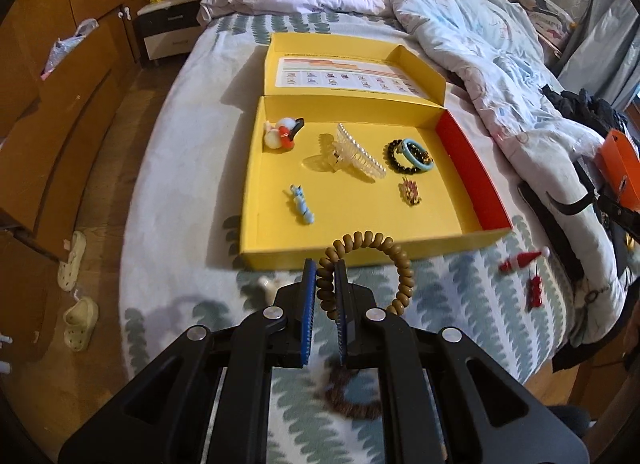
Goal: Organize jewelry
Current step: 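Lift the hair tie and watch out of the box over the bedspread, then open both tools to drop the hair tie and watch on the bedspread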
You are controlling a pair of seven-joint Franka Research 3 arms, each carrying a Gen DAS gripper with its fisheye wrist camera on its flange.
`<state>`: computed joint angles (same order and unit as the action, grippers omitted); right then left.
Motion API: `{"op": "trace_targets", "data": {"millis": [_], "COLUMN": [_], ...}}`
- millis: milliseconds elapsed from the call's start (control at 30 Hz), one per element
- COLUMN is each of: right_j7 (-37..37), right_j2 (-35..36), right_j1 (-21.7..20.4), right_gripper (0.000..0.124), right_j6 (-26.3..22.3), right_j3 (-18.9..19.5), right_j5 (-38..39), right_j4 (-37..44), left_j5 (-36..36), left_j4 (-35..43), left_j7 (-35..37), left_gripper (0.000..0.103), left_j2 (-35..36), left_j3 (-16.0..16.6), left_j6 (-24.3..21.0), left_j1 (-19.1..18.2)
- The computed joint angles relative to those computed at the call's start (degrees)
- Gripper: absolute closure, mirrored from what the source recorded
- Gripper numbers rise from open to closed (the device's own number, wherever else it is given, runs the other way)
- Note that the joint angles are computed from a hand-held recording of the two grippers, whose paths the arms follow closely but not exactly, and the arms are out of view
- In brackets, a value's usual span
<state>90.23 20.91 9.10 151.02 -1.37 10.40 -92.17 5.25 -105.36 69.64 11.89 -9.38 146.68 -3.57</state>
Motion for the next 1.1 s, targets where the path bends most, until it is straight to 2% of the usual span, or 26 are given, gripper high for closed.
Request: {"op": "trace_targets", "data": {"millis": [133, 267, 500, 567, 700, 900, 1100], "right_j7": [-1.37, -0.09, 2.47, 5.73, 4.82, 5.64, 5.29], "right_j2": [-3.39, -4.01, -2.33, -1.51, 0.2, 3.59, 2.05], "right_j1": [-1.87, -2.36, -2.15, -0.59, -1.79, -1.91, -2.06], "right_gripper": [0.09, 0.09, 0.09, 0.095, 0.096, 0.096, 0.096], "right_j6": [3.06, 2.91, 1.28, 1.61, -0.27, -5.06, -2.95], "right_j3": [-0.13, -1.41, -2.58, -4.25, -3.04, -3.58, -3.31], "right_j5": [2.03, 1.41, -1.92, -6.07, -5.39, -6.37, -6.18], "right_j4": [-6.46, -9.79, -10.0, -9.43, -7.58, -3.76, -5.51], "left_j5": [-0.01, 0.9, 2.65, 3.81, 5.3, 6.74, 8.99], "left_j4": [-7.1, -12.5, -17.37, -17.48, -16.65, -14.6, -13.06], "left_j7": [-0.61, -2.65, -4.85, -6.24, -7.25, -7.9, -9.8], "left_gripper": [0.094, 0.094, 0.094, 0.094, 0.094, 0.094, 0.093], "left_j2": [-4.22, -5.88, -6.83, -6.43, -5.17, -2.02, -0.16], "left_j3": [0.19, 0.74, 1.31, 1.62, 1.67, 1.39, 1.81], "left_j6": [3.27, 4.07, 4.5, 3.92, 2.64, 0.4, -1.72], "left_j1": [0.16, 0.09, 0.44, 0.52, 0.63, 0.19, -0.3]}}
